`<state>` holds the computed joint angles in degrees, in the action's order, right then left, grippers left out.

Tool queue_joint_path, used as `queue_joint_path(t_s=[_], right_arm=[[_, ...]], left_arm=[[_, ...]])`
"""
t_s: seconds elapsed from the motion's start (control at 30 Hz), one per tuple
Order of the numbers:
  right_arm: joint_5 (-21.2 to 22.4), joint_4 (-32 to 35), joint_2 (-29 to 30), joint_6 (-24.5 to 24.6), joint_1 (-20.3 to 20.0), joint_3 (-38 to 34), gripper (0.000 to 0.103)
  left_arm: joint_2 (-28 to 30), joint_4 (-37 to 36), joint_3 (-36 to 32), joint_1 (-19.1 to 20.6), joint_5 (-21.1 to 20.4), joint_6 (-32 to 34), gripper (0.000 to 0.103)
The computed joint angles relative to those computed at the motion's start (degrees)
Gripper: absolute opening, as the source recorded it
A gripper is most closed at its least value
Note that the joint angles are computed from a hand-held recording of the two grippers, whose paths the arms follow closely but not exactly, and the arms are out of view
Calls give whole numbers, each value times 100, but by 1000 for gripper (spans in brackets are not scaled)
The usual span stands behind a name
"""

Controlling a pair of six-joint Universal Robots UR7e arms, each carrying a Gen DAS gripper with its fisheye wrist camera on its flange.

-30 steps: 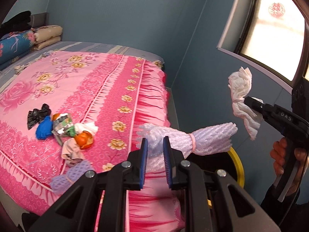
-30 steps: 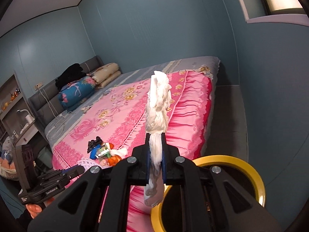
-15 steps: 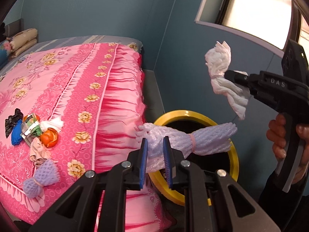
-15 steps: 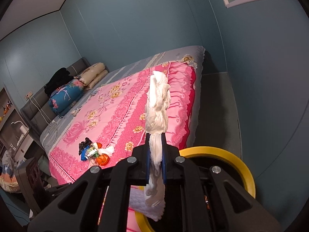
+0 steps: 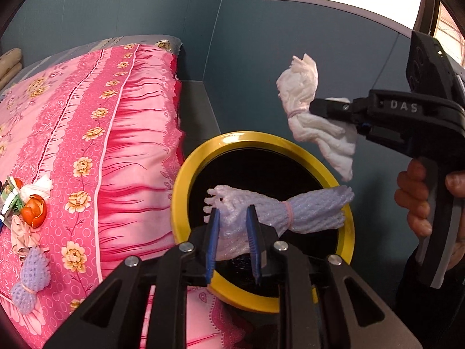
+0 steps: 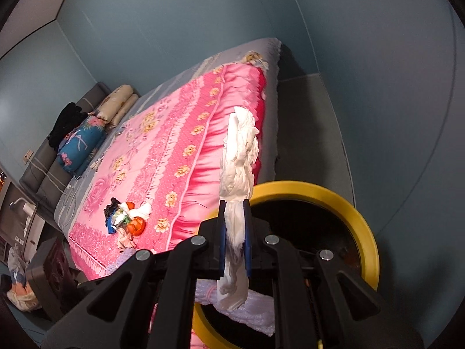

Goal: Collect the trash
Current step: 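Open both tools over the bin to drop the foam net and tissue, then move both tools back over the remaining trash on the bed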

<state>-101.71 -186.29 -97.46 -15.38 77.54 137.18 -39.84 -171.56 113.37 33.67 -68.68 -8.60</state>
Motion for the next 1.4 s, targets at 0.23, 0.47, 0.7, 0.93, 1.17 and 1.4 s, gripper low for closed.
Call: queue_joint_path(t_s=[0.23,0.47,0.7,0.93,1.17,1.4], right_arm=[[258,9,-69,59,-227,38,26],[272,-288,-173,103,-187,102,41],[595,-321,-167,-114,-132,90,51],[585,-236,482,-343,511,-264,60],[325,-206,1355,-506,1261,-785,64],[73,245,2347,-549,1790,-1562,65]], left_arm=[[-87,-201,131,-46,104,-110,41],[-290,-315,292,-40,204,-294,63],[-688,-846,674,17,603,-159,79],[-1273,-1155,1076,261,1142,-197,84],[-1783,-1304,1465,443,1922,-210,85],[-2229,-1096,1753,741,2255,-252,85]])
